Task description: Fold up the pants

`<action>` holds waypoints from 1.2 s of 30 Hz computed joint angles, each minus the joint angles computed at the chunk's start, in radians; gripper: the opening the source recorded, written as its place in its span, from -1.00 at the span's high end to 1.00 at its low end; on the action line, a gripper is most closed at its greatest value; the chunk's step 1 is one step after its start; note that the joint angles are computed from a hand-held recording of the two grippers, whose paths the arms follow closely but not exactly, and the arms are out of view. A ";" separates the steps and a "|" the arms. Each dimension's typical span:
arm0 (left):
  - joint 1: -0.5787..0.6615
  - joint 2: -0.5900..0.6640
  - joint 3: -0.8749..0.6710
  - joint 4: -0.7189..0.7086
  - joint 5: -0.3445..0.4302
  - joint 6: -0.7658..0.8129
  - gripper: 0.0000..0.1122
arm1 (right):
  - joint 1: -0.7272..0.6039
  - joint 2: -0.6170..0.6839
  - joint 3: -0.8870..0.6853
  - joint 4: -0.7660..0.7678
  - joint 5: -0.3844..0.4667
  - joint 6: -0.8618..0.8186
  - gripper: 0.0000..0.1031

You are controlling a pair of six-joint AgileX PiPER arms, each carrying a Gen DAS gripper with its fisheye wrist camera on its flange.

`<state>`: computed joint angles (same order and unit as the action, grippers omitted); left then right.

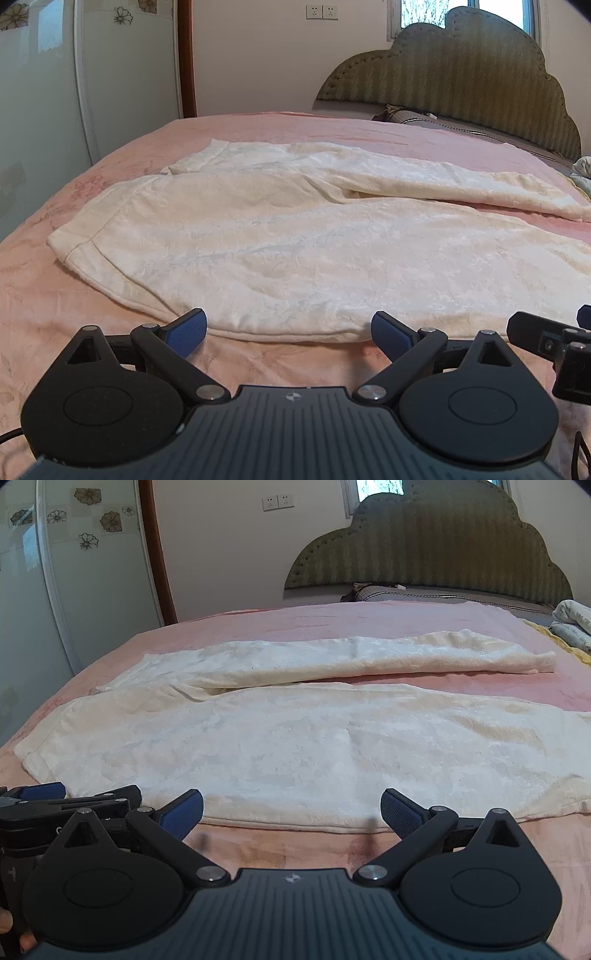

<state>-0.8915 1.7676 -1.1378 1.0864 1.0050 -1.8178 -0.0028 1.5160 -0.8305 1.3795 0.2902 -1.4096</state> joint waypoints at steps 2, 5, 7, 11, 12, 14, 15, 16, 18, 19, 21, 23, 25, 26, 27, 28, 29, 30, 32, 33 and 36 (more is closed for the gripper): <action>0.001 -0.003 0.005 -0.003 -0.004 0.003 -0.73 | 0.002 0.003 0.000 -0.039 0.000 0.037 -1.00; -0.004 0.003 -0.002 0.000 0.010 0.011 -0.73 | 0.003 0.008 -0.001 -0.068 0.012 0.062 -1.00; -0.006 0.004 -0.002 0.003 0.013 0.012 -0.73 | 0.003 0.009 -0.002 -0.080 0.015 0.073 -1.00; -0.004 -0.002 0.003 0.002 0.005 0.014 -0.73 | 0.010 0.007 0.001 -0.092 0.005 0.086 -1.00; -0.004 -0.003 0.003 0.001 0.005 0.014 -0.73 | 0.008 0.007 -0.001 -0.098 0.010 0.093 -1.00; -0.002 -0.004 0.002 -0.006 0.002 0.020 -0.73 | 0.000 0.009 -0.002 -0.098 0.023 0.096 -1.00; 0.000 -0.004 0.001 -0.011 -0.002 0.024 -0.73 | -0.005 0.010 -0.003 -0.096 0.031 0.095 -1.00; 0.001 -0.005 0.001 -0.013 -0.005 0.026 -0.73 | -0.008 0.012 -0.004 -0.097 0.035 0.095 -1.00; 0.000 -0.003 0.000 -0.012 -0.005 0.025 -0.73 | -0.011 0.015 -0.005 -0.098 0.039 0.096 -1.00; 0.001 -0.002 -0.001 -0.013 -0.005 0.028 -0.73 | -0.010 0.013 -0.003 -0.096 0.040 0.096 -1.00; 0.000 0.001 -0.004 -0.012 -0.002 0.031 -0.73 | -0.012 0.015 -0.003 -0.096 0.045 0.095 -1.00; -0.002 0.003 -0.005 -0.011 0.002 0.030 -0.74 | -0.013 0.016 -0.002 -0.092 0.050 0.093 -1.00; -0.003 0.004 -0.005 -0.010 0.003 0.027 -0.74 | -0.012 0.015 -0.001 -0.092 0.049 0.093 -1.00; -0.003 0.005 -0.005 -0.010 0.003 0.026 -0.74 | -0.011 0.015 0.000 -0.091 0.048 0.092 -1.00; -0.003 0.005 -0.004 -0.010 0.003 0.024 -0.74 | -0.012 0.015 0.001 -0.088 0.050 0.090 -1.00; -0.004 0.004 -0.004 -0.010 0.004 0.022 -0.74 | -0.013 0.014 0.001 -0.087 0.053 0.090 -1.00; -0.005 0.004 -0.004 -0.010 0.004 0.022 -0.74 | -0.015 0.014 0.001 -0.086 0.057 0.090 -1.00; -0.006 0.005 -0.004 -0.010 0.005 0.022 -0.74 | -0.015 0.015 0.002 -0.085 0.057 0.090 -1.00; -0.005 0.004 -0.005 -0.012 0.004 0.024 -0.74 | -0.018 0.017 0.001 -0.082 0.061 0.083 -1.00; -0.005 0.004 -0.005 -0.012 0.004 0.024 -0.74 | -0.020 0.017 0.001 -0.081 0.063 0.082 -1.00; 0.000 -0.001 0.003 -0.013 -0.002 0.025 -0.74 | -0.022 0.021 -0.001 -0.077 0.069 0.077 -1.00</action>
<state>-0.8919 1.7661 -1.1344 1.0733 1.0031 -1.7927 -0.0243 1.5366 -0.8311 1.3026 0.3588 -1.3329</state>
